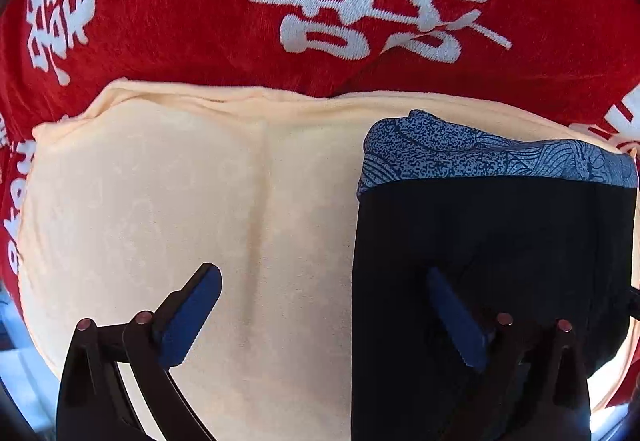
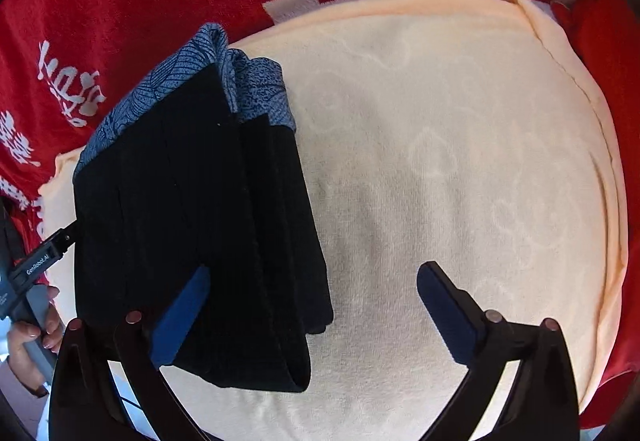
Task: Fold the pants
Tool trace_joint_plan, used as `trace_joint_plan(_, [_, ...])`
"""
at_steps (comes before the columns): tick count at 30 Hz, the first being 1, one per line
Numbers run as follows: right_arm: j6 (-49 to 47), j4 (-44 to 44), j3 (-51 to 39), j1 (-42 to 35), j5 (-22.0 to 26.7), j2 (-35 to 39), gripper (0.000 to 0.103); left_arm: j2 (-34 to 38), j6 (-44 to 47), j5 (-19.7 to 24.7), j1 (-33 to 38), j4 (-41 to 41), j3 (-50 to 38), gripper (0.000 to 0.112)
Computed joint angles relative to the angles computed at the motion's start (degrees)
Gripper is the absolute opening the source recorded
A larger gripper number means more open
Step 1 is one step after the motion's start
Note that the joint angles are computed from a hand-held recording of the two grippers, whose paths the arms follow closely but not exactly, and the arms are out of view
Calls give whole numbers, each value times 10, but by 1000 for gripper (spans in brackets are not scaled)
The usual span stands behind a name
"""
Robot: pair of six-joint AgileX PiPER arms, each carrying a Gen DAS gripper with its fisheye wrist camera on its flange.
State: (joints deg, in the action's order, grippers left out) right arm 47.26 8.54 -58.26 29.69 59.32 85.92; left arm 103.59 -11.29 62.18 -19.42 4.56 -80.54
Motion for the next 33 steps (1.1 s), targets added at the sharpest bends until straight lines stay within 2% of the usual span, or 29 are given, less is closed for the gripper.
trace_joint_plan(6, [-11,12,14,3,3,-18,102,-6,12,19,8,-22,1,103])
trace_joint_plan(11, [-22,49,46,-15,-25,-32,102,4,3,10,17,-41,9,103])
trace_joint_plan(17, [-42,63,54,-26,-29,-37,102,19,10,4,26,-56,6,103])
trace_joint_plan(22, [-73,106,82,-49,-51,-49,102,27,44,5,47,-89,-3,103])
trace_joint_plan(24, [-114,124,97,-88,-40,-68,102,33,55,7,56,-104,-6,103])
trace_joint_plan(29, [-142,134,103,-102,-41,-73,102,46,73,8,77,-132,-6,103])
trace_joint_plan(31, [-162,150,106,-108,-48,-74,102,54,98,15,92,-162,-14,103])
trace_joint_plan(33, [-217,182,110,-139,-56,-77,102,61,155,20,120,-234,-14,103])
